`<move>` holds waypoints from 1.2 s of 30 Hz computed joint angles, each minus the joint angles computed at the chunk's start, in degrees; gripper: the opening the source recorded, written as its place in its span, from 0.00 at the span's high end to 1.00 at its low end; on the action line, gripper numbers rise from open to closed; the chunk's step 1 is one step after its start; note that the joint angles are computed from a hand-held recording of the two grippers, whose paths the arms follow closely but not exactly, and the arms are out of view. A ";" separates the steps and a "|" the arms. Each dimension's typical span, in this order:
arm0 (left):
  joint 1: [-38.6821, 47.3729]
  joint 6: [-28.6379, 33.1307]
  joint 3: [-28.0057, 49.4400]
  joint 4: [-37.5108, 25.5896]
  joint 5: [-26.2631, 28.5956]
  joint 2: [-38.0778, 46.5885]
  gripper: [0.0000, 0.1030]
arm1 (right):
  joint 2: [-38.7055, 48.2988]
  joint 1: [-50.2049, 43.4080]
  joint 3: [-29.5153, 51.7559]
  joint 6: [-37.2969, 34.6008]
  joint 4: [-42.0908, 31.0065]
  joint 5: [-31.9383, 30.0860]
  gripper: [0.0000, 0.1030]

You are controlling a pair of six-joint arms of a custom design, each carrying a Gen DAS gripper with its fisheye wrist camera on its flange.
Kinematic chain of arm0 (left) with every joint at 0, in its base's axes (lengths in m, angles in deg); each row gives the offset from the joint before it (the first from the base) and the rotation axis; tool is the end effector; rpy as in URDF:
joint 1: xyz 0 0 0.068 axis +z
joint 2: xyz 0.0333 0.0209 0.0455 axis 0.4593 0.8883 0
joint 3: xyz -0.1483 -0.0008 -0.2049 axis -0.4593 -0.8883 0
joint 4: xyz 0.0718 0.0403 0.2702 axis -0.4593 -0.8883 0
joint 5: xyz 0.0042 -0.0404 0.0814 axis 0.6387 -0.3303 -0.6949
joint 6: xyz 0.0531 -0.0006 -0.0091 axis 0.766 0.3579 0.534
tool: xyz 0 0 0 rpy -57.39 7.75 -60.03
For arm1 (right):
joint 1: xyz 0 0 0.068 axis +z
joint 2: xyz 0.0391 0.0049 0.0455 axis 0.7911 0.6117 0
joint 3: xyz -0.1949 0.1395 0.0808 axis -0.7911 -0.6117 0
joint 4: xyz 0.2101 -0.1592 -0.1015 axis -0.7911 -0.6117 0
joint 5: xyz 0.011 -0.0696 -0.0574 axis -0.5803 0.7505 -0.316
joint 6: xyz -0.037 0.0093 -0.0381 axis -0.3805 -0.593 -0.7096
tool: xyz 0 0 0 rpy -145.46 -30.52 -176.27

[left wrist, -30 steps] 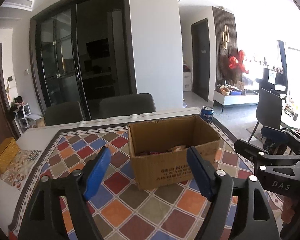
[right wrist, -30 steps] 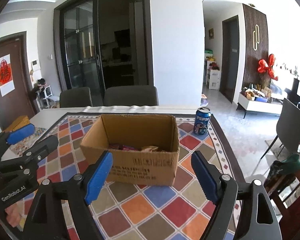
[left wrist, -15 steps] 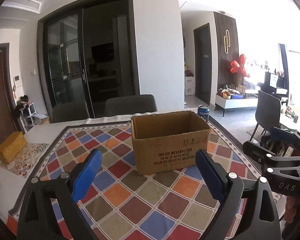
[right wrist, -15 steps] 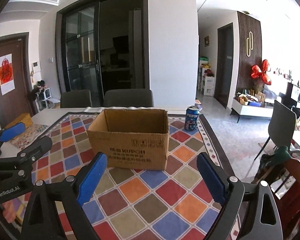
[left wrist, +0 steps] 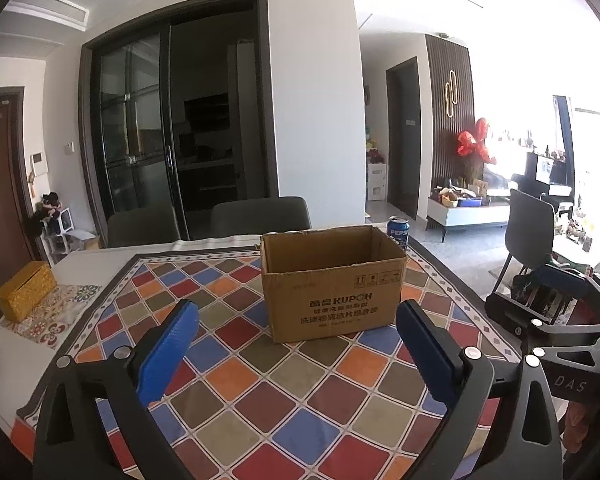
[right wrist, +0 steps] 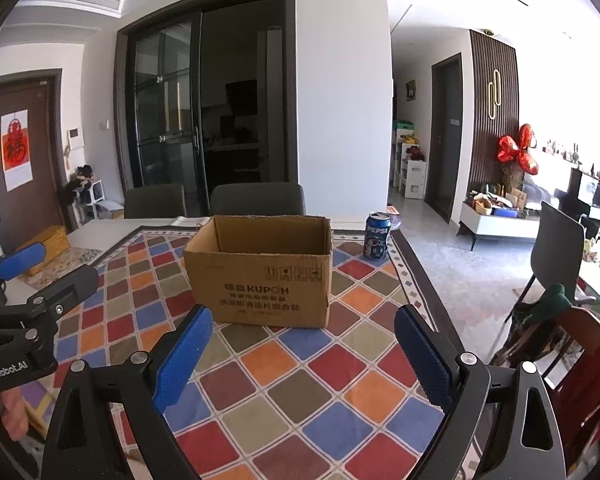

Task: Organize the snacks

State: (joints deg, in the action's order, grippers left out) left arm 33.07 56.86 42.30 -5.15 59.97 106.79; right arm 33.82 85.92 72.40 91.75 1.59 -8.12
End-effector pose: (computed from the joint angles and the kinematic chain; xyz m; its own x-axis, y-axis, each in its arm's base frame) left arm 0.2240 0.0113 0.3308 -0.3577 0.1426 -0.9229 0.2568 0.9652 0.0496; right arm 0.1982 0.1084 0.3337 -0.4331 0.0379 -0.9005 0.0748 0.9972 0.0060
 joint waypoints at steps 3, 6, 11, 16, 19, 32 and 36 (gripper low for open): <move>0.42 0.00 -0.66 -0.44 0.75 -1.13 0.02 | -1.18 0.63 -0.77 0.37 -0.28 0.46 0.10; 1.17 -0.04 -1.12 -0.49 1.38 -1.82 0.02 | -1.64 1.38 -1.20 0.94 -0.70 0.98 0.10; 1.53 -0.11 -1.81 -0.70 0.95 -3.06 0.00 | -2.06 1.70 -1.65 0.97 -0.65 1.21 0.10; 2.13 0.06 -2.26 -1.16 1.56 -3.74 0.00 | -2.50 2.44 -2.19 1.46 -1.06 1.82 0.10; 2.38 0.13 -2.74 -1.35 1.57 -4.17 0.00 | -2.75 2.66 -2.58 1.68 -1.28 1.85 0.10; 2.33 0.03 -4.47 -1.46 0.89 -5.19 0.00 | -2.55 3.15 -3.00 2.35 -2.24 1.65 0.10; 2.38 0.02 -4.48 -1.38 0.89 -5.17 0.00 | -2.64 3.20 -3.12 2.33 -2.20 1.69 0.10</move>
